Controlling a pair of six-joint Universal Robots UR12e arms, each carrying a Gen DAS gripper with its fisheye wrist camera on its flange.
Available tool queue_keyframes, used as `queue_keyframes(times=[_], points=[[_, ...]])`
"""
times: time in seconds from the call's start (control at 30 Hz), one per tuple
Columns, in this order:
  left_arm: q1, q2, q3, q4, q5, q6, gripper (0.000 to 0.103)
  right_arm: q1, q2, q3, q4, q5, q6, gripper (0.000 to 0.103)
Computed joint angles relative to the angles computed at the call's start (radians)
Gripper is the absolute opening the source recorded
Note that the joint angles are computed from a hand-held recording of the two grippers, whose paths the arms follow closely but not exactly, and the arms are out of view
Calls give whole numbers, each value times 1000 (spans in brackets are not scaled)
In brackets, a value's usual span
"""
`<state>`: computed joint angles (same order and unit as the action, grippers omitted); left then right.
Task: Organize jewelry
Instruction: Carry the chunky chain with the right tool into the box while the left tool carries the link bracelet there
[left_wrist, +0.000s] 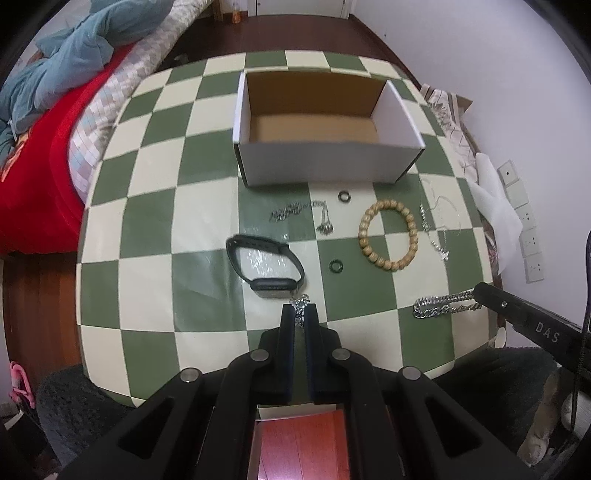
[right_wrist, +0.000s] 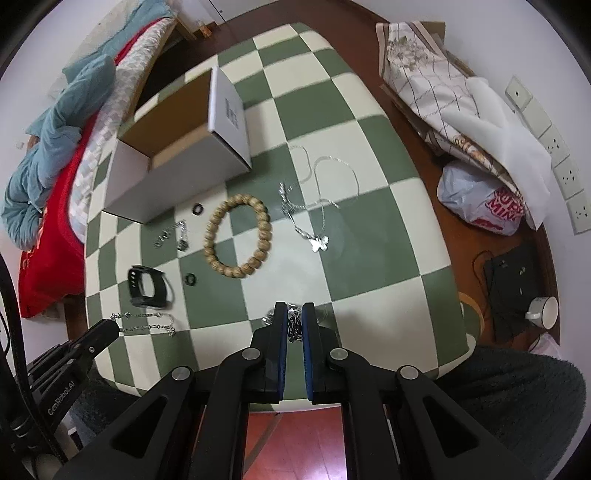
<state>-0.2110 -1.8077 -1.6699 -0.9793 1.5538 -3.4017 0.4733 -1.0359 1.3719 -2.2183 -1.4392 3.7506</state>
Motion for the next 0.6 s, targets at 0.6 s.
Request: queue_keyframes(times=[0.6], points=[[23, -1, 118, 66, -1, 13, 2, 22, 13, -170, -11, -68, -129, 7]])
